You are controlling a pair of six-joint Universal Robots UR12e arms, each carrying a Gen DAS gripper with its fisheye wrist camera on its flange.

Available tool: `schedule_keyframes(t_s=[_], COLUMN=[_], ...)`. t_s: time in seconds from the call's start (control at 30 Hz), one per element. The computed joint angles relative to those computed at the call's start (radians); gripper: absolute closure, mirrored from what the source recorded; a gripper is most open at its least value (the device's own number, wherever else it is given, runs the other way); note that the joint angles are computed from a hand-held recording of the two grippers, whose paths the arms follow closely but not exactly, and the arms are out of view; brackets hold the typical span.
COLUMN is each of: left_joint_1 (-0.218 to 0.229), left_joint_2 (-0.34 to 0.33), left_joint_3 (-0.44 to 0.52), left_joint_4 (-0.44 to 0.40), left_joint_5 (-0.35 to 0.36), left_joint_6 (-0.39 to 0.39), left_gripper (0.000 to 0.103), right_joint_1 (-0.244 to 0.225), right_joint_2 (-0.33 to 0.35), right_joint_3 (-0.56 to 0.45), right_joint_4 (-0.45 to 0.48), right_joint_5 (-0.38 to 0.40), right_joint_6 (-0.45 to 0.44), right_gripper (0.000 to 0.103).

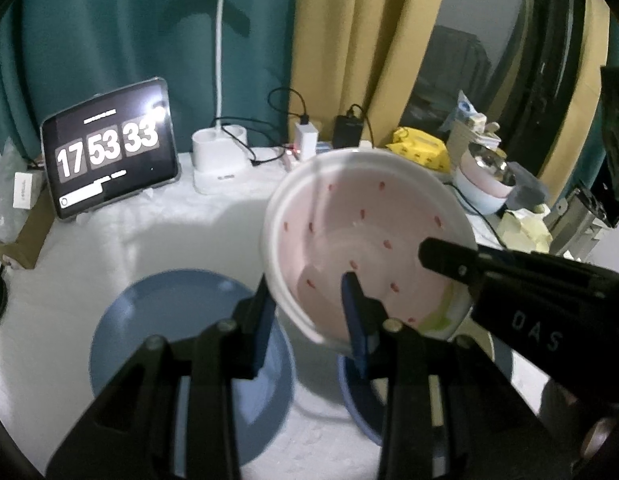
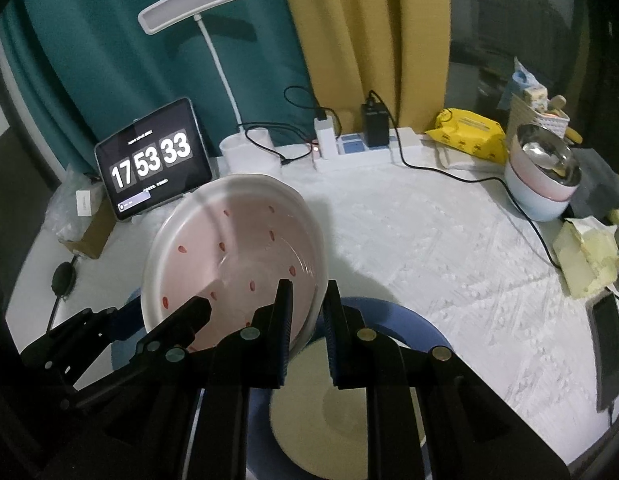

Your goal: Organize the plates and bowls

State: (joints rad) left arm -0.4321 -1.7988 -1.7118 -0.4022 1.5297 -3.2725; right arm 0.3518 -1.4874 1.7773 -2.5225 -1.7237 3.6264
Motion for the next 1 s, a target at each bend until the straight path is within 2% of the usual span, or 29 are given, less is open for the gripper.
schedule_keyframes(t_s=[0.57,1.0], left_joint_1=[-0.054,-0.077], left_joint_2=[-0.003,-0.002], left_joint_3=[-0.015,-0.035], left_joint_4=[-0.02,-0.043], left_joint_5=[-0.004,0.0], left_joint_6=[0.01,0.012], left_gripper=[0.069,0.069], right_joint_1=[-0.023,-0.027], right_joint_2=[-0.084,-0.114], right_joint_3=[0.108,0.162], right_joint_4=[-0.001,0.017], right_joint_5=[-0.006,0.004], right_joint_6=[0.043,0.077], right_gripper=[0.087,0.087])
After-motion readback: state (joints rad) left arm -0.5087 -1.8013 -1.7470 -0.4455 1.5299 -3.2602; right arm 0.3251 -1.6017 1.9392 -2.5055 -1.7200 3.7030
